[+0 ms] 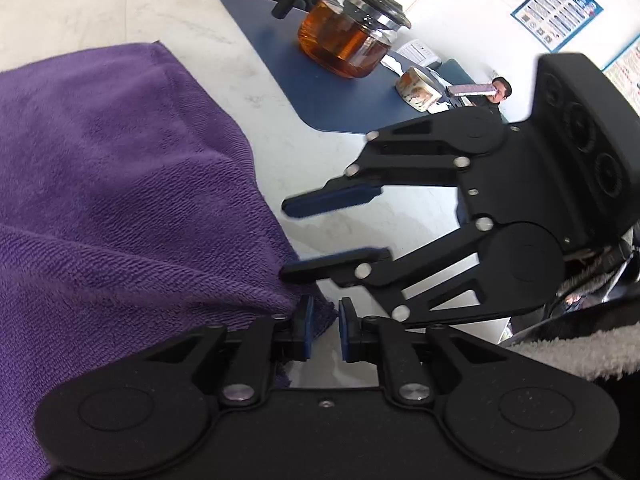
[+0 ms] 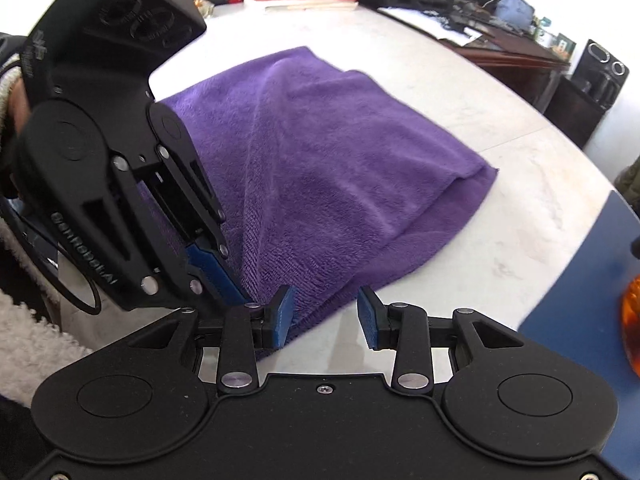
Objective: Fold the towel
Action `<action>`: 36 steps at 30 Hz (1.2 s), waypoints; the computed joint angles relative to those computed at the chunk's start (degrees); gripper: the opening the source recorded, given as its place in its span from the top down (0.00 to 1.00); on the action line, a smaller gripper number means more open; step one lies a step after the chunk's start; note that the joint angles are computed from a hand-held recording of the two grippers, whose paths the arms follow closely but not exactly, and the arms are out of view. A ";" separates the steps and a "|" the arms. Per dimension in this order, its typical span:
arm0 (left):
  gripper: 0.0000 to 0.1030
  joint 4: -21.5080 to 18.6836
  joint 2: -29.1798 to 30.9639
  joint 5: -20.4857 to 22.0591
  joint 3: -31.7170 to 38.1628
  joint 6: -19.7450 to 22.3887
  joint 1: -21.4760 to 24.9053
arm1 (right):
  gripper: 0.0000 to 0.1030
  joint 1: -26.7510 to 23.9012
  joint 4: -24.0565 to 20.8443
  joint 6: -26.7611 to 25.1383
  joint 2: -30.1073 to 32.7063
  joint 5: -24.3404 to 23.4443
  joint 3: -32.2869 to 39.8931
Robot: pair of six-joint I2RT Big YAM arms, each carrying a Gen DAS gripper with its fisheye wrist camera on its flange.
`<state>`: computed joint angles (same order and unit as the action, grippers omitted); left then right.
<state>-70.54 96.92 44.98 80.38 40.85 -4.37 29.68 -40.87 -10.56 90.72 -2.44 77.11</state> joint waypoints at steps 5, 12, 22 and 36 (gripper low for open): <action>0.89 0.09 -3.03 -1.42 -1.76 2.41 1.38 | 0.67 -0.09 -0.69 -1.14 0.26 -0.76 0.03; 0.80 11.54 -7.55 -6.35 -3.70 -10.60 12.43 | 0.67 0.79 -1.08 -3.47 0.56 1.43 0.27; 0.83 20.46 -5.13 -20.76 -2.87 -19.57 14.83 | 0.67 1.23 -4.08 -5.29 1.58 2.72 2.51; 0.67 23.52 -7.80 -29.08 -6.24 -10.33 14.38 | 0.67 1.76 -6.15 -3.18 1.47 4.62 2.96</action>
<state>-47.02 89.11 15.89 74.15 30.52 10.01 31.44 -47.02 -13.74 92.20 2.17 80.07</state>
